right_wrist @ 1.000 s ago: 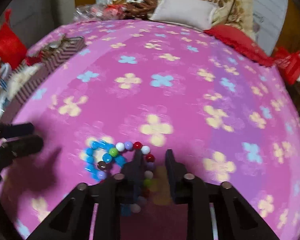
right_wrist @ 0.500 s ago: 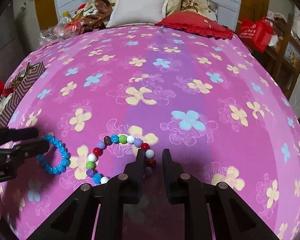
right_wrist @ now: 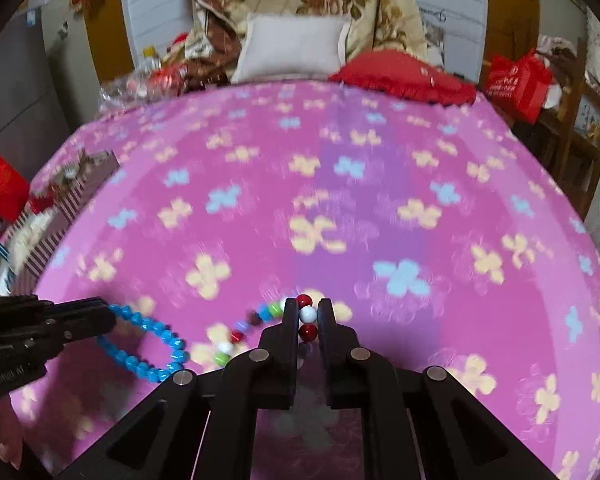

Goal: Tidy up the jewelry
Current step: 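Carry both bracelets into the tray and open both tools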

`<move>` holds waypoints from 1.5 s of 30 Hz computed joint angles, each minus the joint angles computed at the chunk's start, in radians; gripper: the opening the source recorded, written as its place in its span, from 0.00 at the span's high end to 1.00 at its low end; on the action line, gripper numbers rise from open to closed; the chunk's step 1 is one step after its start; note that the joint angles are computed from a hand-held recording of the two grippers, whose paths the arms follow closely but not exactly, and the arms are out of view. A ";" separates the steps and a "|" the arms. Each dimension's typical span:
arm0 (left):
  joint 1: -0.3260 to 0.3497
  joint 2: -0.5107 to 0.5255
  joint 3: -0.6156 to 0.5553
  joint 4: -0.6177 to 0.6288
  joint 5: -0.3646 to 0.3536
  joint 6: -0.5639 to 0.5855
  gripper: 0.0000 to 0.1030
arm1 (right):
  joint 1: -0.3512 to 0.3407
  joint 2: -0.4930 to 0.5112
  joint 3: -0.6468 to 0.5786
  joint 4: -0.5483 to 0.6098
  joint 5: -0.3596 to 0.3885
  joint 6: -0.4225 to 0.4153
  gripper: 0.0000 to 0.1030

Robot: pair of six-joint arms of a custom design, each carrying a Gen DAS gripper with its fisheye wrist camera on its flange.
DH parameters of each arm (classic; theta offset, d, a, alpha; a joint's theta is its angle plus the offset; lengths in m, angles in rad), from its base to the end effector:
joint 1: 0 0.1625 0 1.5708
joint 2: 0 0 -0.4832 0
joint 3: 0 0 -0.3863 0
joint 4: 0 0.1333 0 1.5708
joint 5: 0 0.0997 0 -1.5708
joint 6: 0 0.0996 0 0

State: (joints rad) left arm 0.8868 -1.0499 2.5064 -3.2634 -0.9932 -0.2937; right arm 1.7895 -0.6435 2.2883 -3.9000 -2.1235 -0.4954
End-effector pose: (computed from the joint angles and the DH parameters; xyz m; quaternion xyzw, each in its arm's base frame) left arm -0.1079 -0.4294 0.1400 0.1517 0.9404 -0.2325 0.1967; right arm 0.1851 -0.4596 0.0645 0.2310 -0.8811 0.2843 0.2991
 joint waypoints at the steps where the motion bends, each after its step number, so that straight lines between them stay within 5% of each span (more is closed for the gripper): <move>1: -0.006 -0.035 0.018 -0.011 0.005 0.002 0.93 | 0.018 -0.005 -0.004 0.004 -0.008 0.005 0.92; 10: -0.023 -0.290 0.114 -0.043 0.115 0.021 0.93 | 0.183 0.018 -0.088 0.115 -0.074 0.015 0.92; 21: 0.205 -0.532 0.049 0.005 0.156 0.132 0.93 | 0.345 0.154 -0.288 0.355 -0.038 0.046 0.92; 27: 0.372 -0.530 -0.064 0.045 0.046 0.182 0.93 | 0.413 0.229 -0.385 0.463 0.019 0.040 0.92; 39: 0.549 -0.424 -0.242 0.092 -0.063 0.212 0.93 | 0.479 0.337 -0.516 0.665 0.194 0.073 0.92; 45: 0.556 -0.376 -0.245 0.062 0.028 0.257 0.93 | 0.447 0.391 -0.546 0.731 0.163 0.129 0.92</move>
State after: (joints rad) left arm 1.4427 -1.4261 2.2612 -3.2017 -0.9655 -0.0363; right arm 2.2367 -0.2522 1.7419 -3.1686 -1.9608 -0.3664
